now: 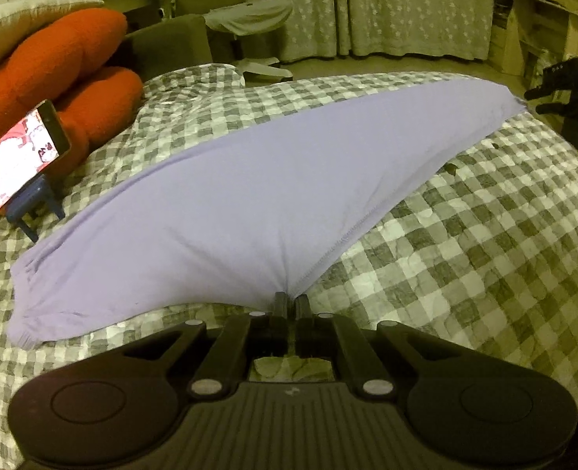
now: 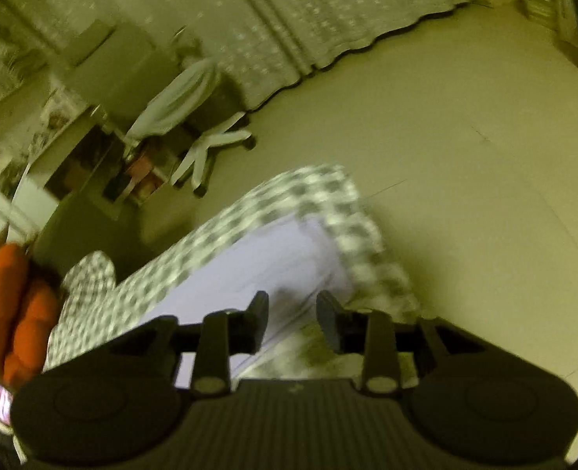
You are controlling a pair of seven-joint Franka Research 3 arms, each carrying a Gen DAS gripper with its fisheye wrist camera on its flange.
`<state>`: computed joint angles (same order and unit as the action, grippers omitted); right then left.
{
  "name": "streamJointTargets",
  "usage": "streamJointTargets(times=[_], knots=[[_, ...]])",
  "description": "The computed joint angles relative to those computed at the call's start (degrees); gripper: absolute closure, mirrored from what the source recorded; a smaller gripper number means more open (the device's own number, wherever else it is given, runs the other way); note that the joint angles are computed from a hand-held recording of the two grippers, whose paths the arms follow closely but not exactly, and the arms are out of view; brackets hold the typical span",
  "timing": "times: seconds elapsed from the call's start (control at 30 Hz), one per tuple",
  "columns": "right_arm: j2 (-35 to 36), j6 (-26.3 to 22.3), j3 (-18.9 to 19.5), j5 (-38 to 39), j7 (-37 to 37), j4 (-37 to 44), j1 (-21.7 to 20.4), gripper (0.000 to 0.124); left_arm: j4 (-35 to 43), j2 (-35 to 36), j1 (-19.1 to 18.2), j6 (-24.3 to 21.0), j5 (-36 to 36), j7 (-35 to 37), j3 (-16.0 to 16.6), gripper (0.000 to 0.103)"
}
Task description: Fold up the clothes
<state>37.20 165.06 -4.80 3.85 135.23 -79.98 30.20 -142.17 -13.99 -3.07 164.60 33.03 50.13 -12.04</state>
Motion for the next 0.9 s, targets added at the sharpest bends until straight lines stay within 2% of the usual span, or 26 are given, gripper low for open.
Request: streamJointTargets(times=[0.1,0.23,0.27,0.37,0.43,0.57,0.63,0.73,0.77,0.8,0.9], knots=[[0.1,1.4,0.8,1.8,0.4,-1.1,-1.3,0.088,-0.3,-0.2,-1.6,0.2,-4.3,2.3,1.7,0.099],[1.5,3.3,2.8,4.5,-1.2,-0.4,-3.0,0.089,-0.4,-0.1,-1.8,0.7,-6.4,3.9,1.9,0.097],[2.0,2.7,2.2,4.0,-1.6,0.5,-2.4,0.09,-0.3,0.0,-1.7,0.7,-6.4,4.1,1.8,0.097],[3.6,0.2,-0.5,1.3,-2.2,3.3,-0.3,0.105,-0.1,0.4,-1.7,0.9,-7.0,5.1,1.9,0.095],[4.1,-1.3,-0.4,0.4,-3.2,4.6,-0.2,0.113,0.0,0.6,-1.7,1.0,-7.3,5.7,1.8,0.092],[3.4,-2.7,-6.5,-5.1,1.9,4.4,4.1,0.116,-0.1,0.7,-1.5,1.4,-7.4,6.6,1.7,0.088],[2.7,-1.2,-7.2,-6.8,3.7,3.3,4.5,0.116,-0.2,0.7,-1.8,1.7,-8.1,7.6,2.1,0.087],[4.1,-4.1,-6.6,-8.8,3.3,5.8,4.1,0.116,-0.7,0.4,-3.3,2.1,-11.6,10.7,3.6,0.083],[4.7,-5.4,-6.3,-9.4,3.0,6.9,4.0,0.116,-1.0,0.2,-4.3,2.4,-13.6,12.6,4.5,0.078],[4.9,-5.6,-5.9,-9.7,3.0,7.2,3.7,0.116,-1.4,-0.2,-5.3,2.9,-15.8,14.7,5.5,0.074],[4.2,-3.3,-4.1,-8.7,3.4,5.5,2.3,0.113,-3.3,-2.2,-7.4,5.2,-21.3,19.4,7.5,0.073]])
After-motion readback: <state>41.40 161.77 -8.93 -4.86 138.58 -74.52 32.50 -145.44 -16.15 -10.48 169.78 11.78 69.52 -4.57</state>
